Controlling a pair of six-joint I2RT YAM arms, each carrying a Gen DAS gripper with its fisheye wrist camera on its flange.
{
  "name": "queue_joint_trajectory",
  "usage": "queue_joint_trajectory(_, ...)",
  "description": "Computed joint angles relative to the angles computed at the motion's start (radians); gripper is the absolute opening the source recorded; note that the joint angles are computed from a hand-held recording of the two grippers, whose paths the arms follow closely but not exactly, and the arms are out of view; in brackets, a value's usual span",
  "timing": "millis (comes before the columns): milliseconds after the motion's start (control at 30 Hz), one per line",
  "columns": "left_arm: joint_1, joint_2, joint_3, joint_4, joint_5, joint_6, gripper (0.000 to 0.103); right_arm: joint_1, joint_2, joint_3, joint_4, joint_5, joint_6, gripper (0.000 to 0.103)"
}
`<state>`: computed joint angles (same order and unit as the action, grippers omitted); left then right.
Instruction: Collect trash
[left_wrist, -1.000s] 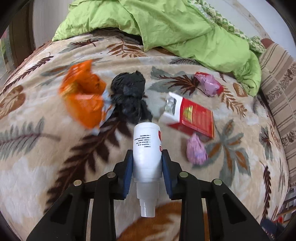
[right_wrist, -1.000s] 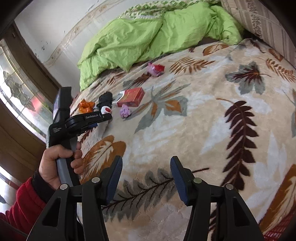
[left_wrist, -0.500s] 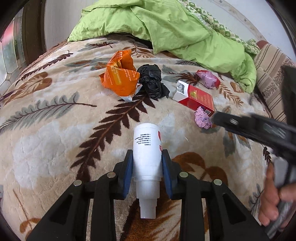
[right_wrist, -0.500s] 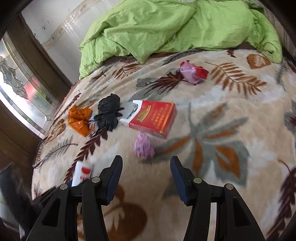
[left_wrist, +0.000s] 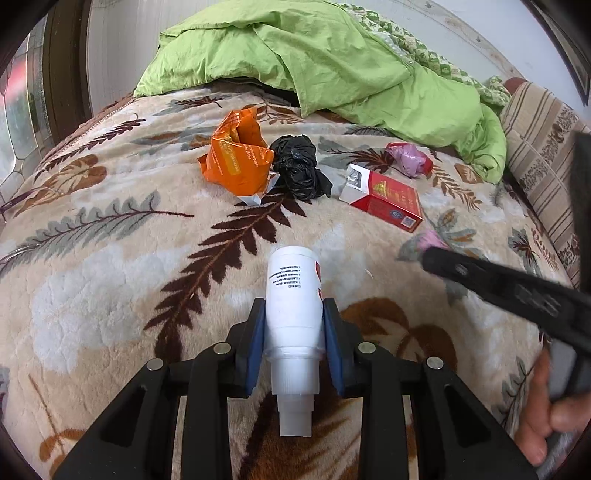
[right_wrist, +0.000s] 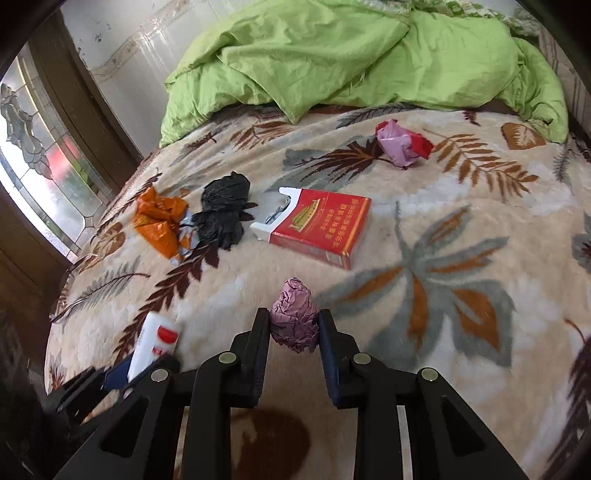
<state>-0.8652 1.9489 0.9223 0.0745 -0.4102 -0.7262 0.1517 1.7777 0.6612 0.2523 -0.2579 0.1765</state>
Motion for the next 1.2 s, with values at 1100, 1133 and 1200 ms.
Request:
queue_joint_trajectory(1100,-0.423,-0.159,0.066,-0.414,-0.319,-0.195,0.029,-0.236,-1.101,-0.594,-0.404,-0.161,-0.076,0.027)
queue_joint_trajectory(1133,-0.428,-0.158,0.070,-0.426,-0.324,-0.204,0.029,-0.240,-1.121,-0.596,-0.417,-0.164,-0.077,0.027)
queue_joint_trajectory(1200,-0.435,-0.158,0.074,-0.440,-0.330,-0.218,0.029,-0.238,-1.153,-0.599,-0.437,-0.163,-0.080,0.027)
